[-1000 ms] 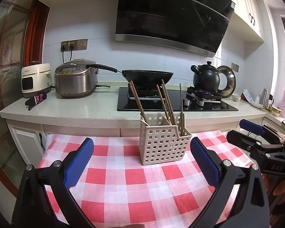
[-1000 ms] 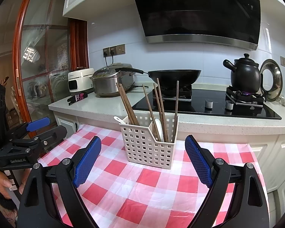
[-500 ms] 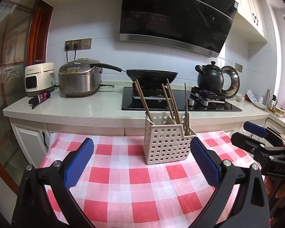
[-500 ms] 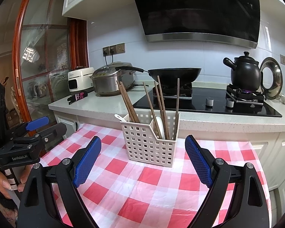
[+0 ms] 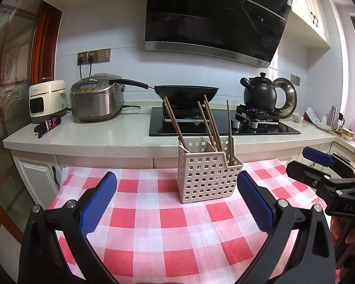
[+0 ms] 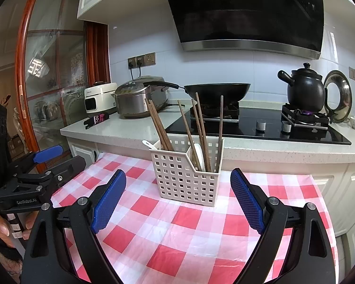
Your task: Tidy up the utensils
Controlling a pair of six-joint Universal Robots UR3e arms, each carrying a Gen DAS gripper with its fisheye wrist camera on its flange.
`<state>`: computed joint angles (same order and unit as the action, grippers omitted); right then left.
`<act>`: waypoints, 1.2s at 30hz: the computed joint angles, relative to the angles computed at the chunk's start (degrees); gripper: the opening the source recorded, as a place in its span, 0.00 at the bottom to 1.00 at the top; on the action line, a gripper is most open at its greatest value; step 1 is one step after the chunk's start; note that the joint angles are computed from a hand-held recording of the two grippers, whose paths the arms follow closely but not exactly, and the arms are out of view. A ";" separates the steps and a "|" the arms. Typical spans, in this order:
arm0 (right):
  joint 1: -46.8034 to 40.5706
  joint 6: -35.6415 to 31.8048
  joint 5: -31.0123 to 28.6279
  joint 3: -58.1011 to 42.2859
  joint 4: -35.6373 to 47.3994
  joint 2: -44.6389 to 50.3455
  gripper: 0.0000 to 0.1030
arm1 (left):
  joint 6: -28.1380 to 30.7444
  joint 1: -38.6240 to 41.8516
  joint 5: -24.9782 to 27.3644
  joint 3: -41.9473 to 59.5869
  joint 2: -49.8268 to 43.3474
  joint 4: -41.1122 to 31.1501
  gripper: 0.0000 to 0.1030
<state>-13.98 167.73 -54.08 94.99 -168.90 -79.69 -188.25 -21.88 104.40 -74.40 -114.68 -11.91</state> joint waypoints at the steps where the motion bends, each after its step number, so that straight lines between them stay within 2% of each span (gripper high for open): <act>1: 0.01 -0.01 -0.05 -0.03 0.09 0.02 0.82 | 0.15 0.09 -0.61 -0.25 0.08 0.34 0.96; 7: -0.49 0.02 0.31 0.14 0.51 -0.45 0.82 | 2.17 -0.98 0.31 0.83 -1.01 0.63 0.96; 18: -0.75 -0.05 0.51 0.29 0.79 -0.71 0.82 | 1.29 -0.32 -0.67 0.51 -0.99 -0.25 0.96; 21: -1.03 -0.21 0.75 0.34 1.15 -0.93 0.82 | 1.45 -0.98 1.24 0.96 -1.41 0.07 0.96; 27: -1.30 -0.35 0.95 0.61 0.83 -1.11 0.82 | 0.70 -0.93 1.14 -0.36 -1.08 3.22 0.96; 33: -1.58 -0.41 0.94 1.24 0.37 -1.31 0.82 | -0.27 0.88 -3.91 -2.45 0.98 3.00 0.96; 36: -1.73 -0.42 1.08 1.36 0.39 -1.41 0.82 | 0.01 0.97 -4.67 -2.38 1.18 1.88 0.96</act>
<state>-15.71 167.31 -53.00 96.36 -168.51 -81.09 -188.24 -20.92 99.73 -76.78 -113.50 -10.03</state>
